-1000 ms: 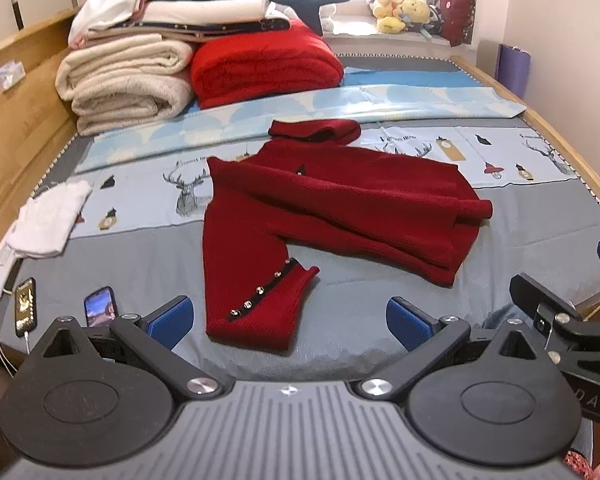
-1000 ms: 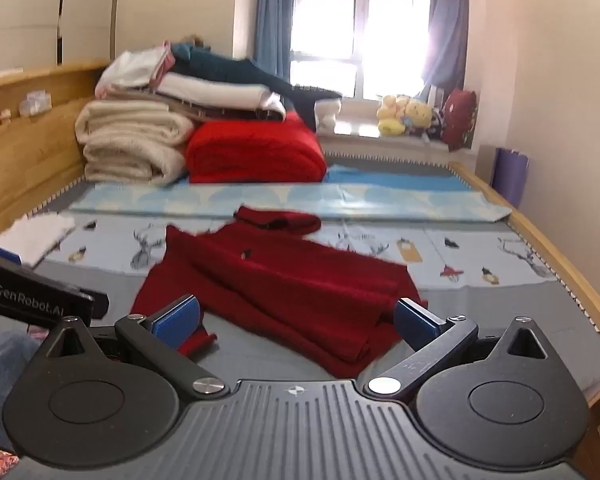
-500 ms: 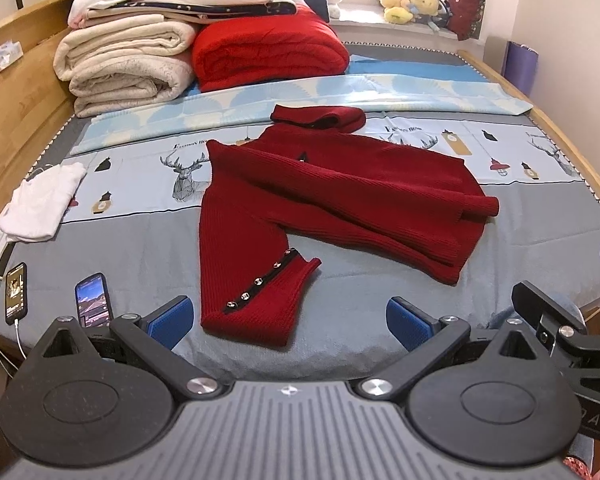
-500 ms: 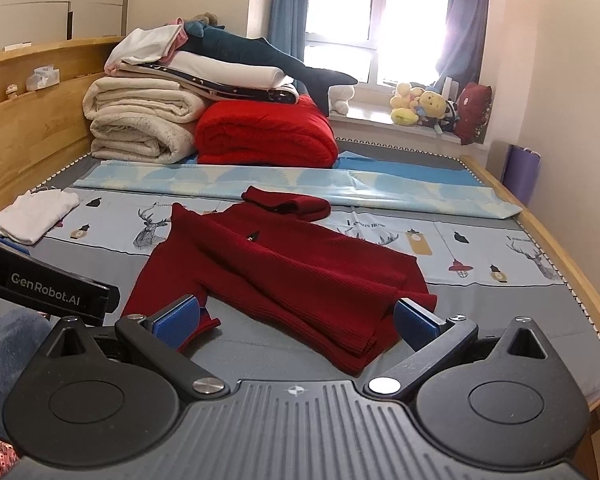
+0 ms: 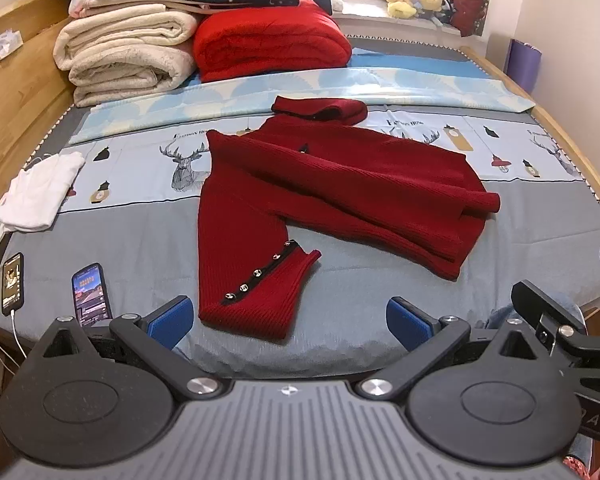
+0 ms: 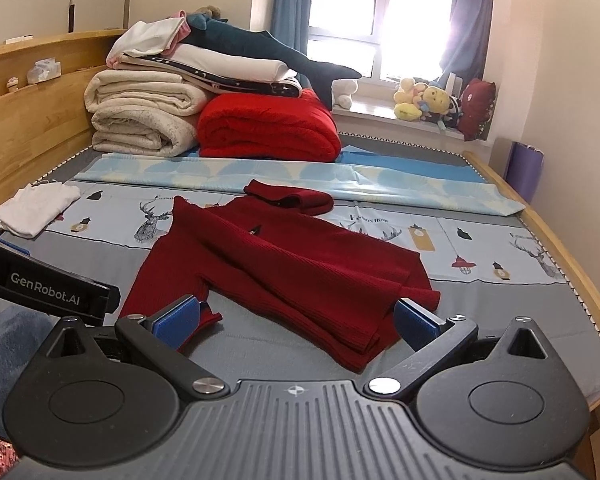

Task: Fold small clothes

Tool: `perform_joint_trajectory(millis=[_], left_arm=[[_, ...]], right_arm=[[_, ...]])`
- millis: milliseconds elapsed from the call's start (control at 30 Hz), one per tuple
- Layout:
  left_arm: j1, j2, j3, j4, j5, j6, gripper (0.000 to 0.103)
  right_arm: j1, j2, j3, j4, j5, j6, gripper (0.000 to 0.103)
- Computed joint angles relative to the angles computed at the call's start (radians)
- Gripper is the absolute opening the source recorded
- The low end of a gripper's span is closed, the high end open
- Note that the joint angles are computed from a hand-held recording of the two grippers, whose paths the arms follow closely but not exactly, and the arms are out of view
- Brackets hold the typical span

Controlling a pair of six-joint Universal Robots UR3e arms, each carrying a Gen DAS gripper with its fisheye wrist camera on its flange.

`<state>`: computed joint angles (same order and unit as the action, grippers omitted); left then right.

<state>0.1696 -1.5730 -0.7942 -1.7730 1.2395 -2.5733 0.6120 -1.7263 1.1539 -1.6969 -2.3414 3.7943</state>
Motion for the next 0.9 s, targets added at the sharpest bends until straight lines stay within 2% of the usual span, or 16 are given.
perform_joint_trajectory(millis=[467,900], left_arm=[[0.002,0.026,-0.046,0.014,0.005,0.0,0.103],[-0.008,-0.01,-0.013,-0.004,0.023,-0.018,0.103]], right_arm=[[0.0,0.003,-0.005,0.005,0.001,0.003,0.102],[-0.019,-0.005,0.019,-0.013,0.019,-0.009,0.102]])
